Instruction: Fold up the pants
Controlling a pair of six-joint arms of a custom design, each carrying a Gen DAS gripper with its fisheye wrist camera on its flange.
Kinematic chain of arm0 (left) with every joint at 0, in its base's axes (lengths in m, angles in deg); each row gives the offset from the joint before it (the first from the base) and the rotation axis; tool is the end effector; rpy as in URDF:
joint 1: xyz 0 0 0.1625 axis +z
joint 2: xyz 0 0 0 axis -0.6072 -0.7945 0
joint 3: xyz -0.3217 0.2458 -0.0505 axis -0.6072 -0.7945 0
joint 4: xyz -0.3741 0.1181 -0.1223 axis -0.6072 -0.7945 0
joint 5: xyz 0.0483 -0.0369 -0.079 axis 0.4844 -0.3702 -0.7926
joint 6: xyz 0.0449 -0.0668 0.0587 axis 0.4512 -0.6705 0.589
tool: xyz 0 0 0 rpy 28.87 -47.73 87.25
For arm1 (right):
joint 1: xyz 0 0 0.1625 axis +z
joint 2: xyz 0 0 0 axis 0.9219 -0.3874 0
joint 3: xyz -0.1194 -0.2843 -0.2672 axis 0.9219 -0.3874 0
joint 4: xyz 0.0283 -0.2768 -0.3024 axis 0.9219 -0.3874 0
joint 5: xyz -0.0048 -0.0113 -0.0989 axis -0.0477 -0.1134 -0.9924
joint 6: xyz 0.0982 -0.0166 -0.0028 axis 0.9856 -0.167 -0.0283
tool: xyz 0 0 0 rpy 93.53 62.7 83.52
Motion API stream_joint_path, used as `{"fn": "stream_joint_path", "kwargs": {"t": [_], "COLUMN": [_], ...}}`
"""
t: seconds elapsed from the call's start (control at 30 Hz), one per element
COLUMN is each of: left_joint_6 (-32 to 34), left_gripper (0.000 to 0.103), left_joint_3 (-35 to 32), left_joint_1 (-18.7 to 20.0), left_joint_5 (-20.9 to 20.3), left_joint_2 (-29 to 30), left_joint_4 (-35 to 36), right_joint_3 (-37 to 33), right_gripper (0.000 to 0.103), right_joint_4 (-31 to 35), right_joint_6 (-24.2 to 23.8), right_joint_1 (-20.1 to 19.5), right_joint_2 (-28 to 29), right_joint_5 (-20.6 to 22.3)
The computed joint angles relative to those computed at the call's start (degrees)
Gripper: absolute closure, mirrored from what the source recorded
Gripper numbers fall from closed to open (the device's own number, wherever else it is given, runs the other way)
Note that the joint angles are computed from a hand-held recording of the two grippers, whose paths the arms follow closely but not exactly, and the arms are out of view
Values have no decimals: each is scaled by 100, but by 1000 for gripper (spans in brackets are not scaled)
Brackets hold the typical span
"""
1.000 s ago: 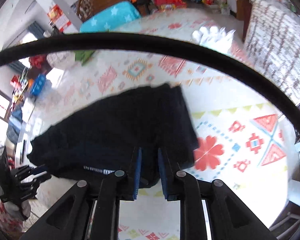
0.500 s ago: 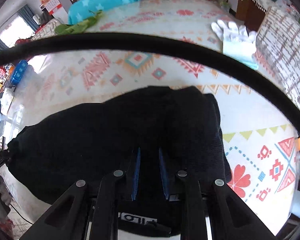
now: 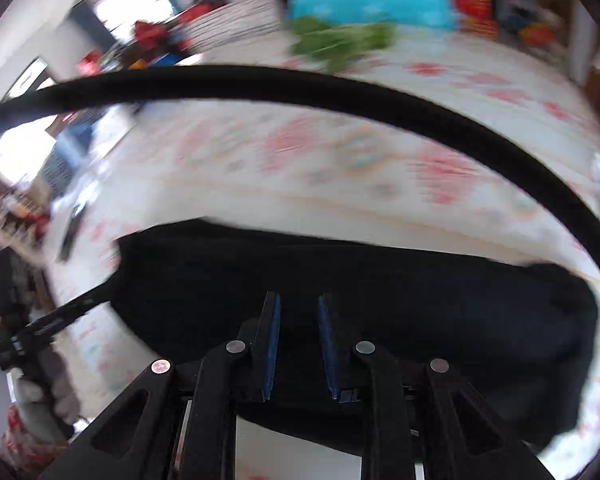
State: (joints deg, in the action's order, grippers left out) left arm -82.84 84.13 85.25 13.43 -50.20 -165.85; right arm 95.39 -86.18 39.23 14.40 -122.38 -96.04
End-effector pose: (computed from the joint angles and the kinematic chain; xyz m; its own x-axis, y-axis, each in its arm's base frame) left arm -0.2965 -0.5972 0.0540 -0.9103 0.1536 -0.3845 0.2765 0.9167 -0.2884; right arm 0.0192 -0.5576 0.3763 -0.9074 0.0452 0.4179 -0.1394 0.9055 -0.4007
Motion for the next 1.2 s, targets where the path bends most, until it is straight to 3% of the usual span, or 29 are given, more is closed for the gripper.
{"fn": "stream_joint_path", "kwargs": {"t": [0.13,0.23,0.33,0.4,0.43,0.6,0.67,0.77,0.97,1.13,1.2], "left_joint_6": [-40,-48,13,50,48,-130,-131,44,651,762,723], "left_gripper": [57,57,57,57,57,56,55,54,51,51,48], "left_joint_3": [-1,-40,56,188,245,472,483,293,-616,-1538,-1672], "left_joint_1": [86,123,112,85,83,121,114,75,-12,57,100], "left_joint_5": [-74,-50,-56,-25,-26,-33,-74,-137,-148,349,597], "left_joint_2": [46,144,86,-44,-113,-421,-490,-420,298,1090,1229], "left_joint_4": [-83,-126,-280,-344,-343,-294,-304,-290,-38,806,965], "right_joint_3": [-690,-1327,-1783,-1891,-1918,-1928,-1979,-1717,-1095,-691,-596], "right_gripper": [82,82,82,84,84,85,81,81,59,59,61], "right_joint_4": [653,1240,1226,918,831,273,344,92,-209,-505,-615], "right_joint_6": [-184,-97,-158,-246,-264,-190,-157,-193,-56,49,46], "right_joint_1": [232,299,483,622,647,758,756,715,540,182,40], "right_joint_2": [969,1658,2269,2553,2601,2740,2736,2401,1619,1365,1241], "right_joint_5": [1064,1335,638,-86,-204,-870,-801,-162,-248,-717,-665]}}
